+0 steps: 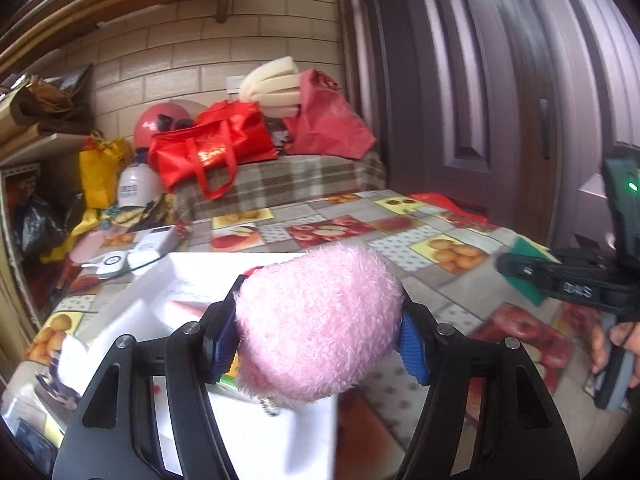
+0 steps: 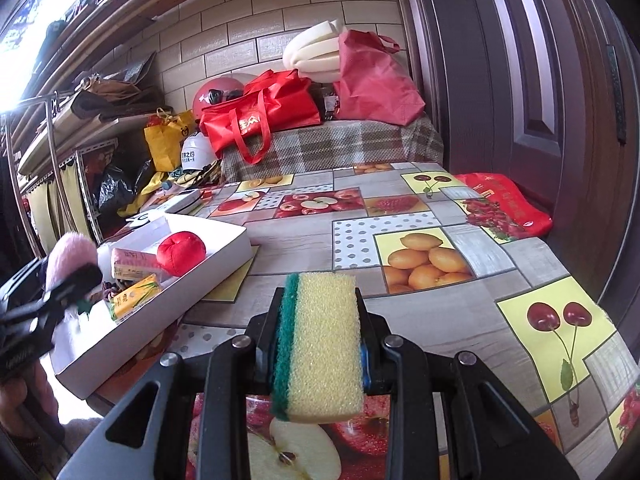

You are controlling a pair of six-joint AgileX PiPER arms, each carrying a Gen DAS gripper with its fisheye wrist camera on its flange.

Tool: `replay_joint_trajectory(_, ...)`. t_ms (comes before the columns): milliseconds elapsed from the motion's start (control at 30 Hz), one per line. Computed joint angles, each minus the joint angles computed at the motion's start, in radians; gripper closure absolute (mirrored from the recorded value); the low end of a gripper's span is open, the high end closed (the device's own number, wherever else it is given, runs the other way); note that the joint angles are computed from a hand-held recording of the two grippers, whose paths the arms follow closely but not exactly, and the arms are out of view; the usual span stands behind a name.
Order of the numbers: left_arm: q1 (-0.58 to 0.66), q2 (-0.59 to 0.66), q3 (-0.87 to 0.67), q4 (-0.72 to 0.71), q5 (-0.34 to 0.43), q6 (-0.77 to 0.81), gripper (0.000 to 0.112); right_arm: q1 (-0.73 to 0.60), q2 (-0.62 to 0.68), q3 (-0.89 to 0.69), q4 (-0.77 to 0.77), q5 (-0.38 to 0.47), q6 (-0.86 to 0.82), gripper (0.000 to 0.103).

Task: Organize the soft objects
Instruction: 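Carry the plush into the box and open the left tool while the right tool drops the sponge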

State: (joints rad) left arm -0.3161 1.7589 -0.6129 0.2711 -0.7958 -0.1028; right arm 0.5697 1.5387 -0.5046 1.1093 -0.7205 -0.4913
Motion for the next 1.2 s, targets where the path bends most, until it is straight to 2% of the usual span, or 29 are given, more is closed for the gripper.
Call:
replay_joint_trajectory(133,0.099,0.006,-0.085,0.105,0.042,-0.173,0.046,-0.003,0.019,-0.032,0.0,0.016,0.0,0.075)
replay_joint_trajectory(300,0.272,0.006,-0.118,0.336,0.019,-0.474,0.046,0.012,0.073,-0.127,0.019,0.068,-0.072,0.075)
replay_joint_trajectory(433,0.373,0.0,-0.135,0.396,0.003,-0.596,0.046,0.033,0.115,-0.219,0.039,0.108,-0.151,0.075)
replay_joint_trajectory(500,0.416,0.016,-0.161,0.418,0.023,-0.664,0.046,0.043,0.129,-0.282,0.062,0.136,-0.21,0.075)
replay_joint_trajectory(633,0.426,0.068,-0.232,0.473,0.122,-0.756,0.046,0.045,0.179,-0.437,0.129,0.216,-0.359,0.075)
replay_joint_trajectory(767,0.378,0.093,-0.268,0.457,0.206,-0.725,0.046,0.034,0.29,-0.645,0.309,0.32,-0.583,0.075)
replay_joint_trajectory(867,0.362,0.098,-0.276,0.432,0.251,-0.707,0.045,0.025,0.371,-0.753,0.421,0.377,-0.68,0.075)
replay_joint_trajectory(1000,0.361,0.099,-0.276,0.378,0.267,-0.674,0.044,0.034,0.467,-0.859,0.528,0.384,-0.769,0.075)
replay_joint_trajectory(1067,0.36,0.099,-0.271,0.347,0.269,-0.659,0.04,0.038,0.491,-0.891,0.575,0.387,-0.815,0.073)
replay_joint_trajectory(1100,0.358,0.098,-0.267,0.32,0.27,-0.643,0.037,0.043,0.5,-0.905,0.613,0.377,-0.856,0.068)
replay_joint_trajectory(1133,0.356,0.095,-0.26,0.283,0.267,-0.616,0.033,0.05,0.504,-0.905,0.612,0.362,-0.857,0.043)
replay_joint_trajectory(1167,0.353,0.092,-0.25,0.236,0.258,-0.579,0.025,0.053,0.504,-0.903,0.593,0.355,-0.842,0.009)
replay_joint_trajectory(1200,0.351,0.085,-0.234,0.184,0.24,-0.535,0.02,0.062,0.499,-0.886,0.534,0.332,-0.786,0.001)
